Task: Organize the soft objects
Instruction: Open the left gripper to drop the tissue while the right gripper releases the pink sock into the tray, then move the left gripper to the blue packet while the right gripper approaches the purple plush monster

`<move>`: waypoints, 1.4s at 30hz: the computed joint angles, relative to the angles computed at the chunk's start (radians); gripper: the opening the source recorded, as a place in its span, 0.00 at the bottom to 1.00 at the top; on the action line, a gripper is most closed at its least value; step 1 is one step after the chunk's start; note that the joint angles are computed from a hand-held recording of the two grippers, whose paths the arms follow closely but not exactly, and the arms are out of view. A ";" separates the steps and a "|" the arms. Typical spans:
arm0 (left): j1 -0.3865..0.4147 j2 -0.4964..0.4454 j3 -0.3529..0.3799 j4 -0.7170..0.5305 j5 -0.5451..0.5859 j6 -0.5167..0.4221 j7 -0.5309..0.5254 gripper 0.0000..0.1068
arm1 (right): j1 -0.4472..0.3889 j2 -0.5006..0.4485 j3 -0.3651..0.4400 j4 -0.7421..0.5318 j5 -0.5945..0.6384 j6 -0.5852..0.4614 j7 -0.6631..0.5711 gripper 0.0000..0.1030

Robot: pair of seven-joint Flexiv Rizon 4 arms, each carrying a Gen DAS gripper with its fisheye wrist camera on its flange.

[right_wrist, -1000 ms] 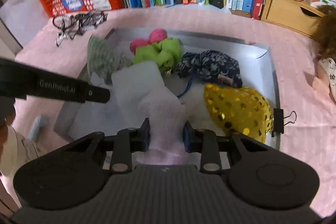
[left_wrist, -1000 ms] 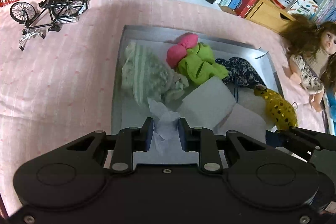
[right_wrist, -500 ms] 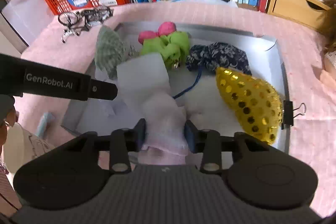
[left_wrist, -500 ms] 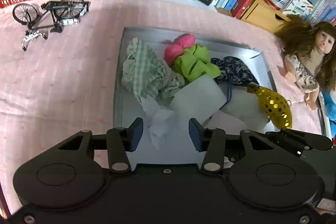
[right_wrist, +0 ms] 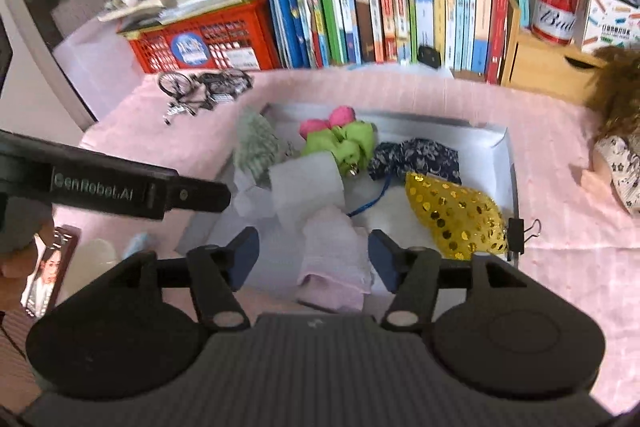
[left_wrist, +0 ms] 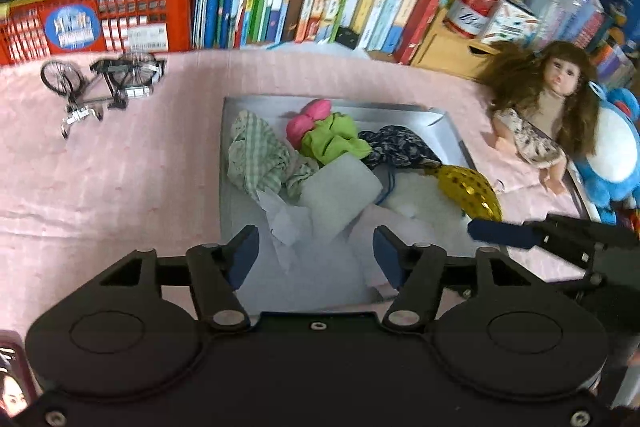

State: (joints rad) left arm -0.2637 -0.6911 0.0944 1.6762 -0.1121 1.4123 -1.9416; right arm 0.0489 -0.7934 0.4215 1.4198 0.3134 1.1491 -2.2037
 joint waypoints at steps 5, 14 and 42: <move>-0.006 0.060 -0.008 0.109 0.020 0.114 0.011 0.61 | -0.074 0.041 0.070 0.042 0.074 0.019 -0.093 0.77; -0.158 0.108 0.141 0.248 0.010 0.303 0.019 0.68 | -0.162 0.089 0.136 0.099 0.220 0.059 -0.258 0.82; -0.169 0.101 0.103 0.744 -0.295 1.002 -0.008 0.74 | -0.337 0.009 0.198 0.138 0.554 0.440 -0.547 0.85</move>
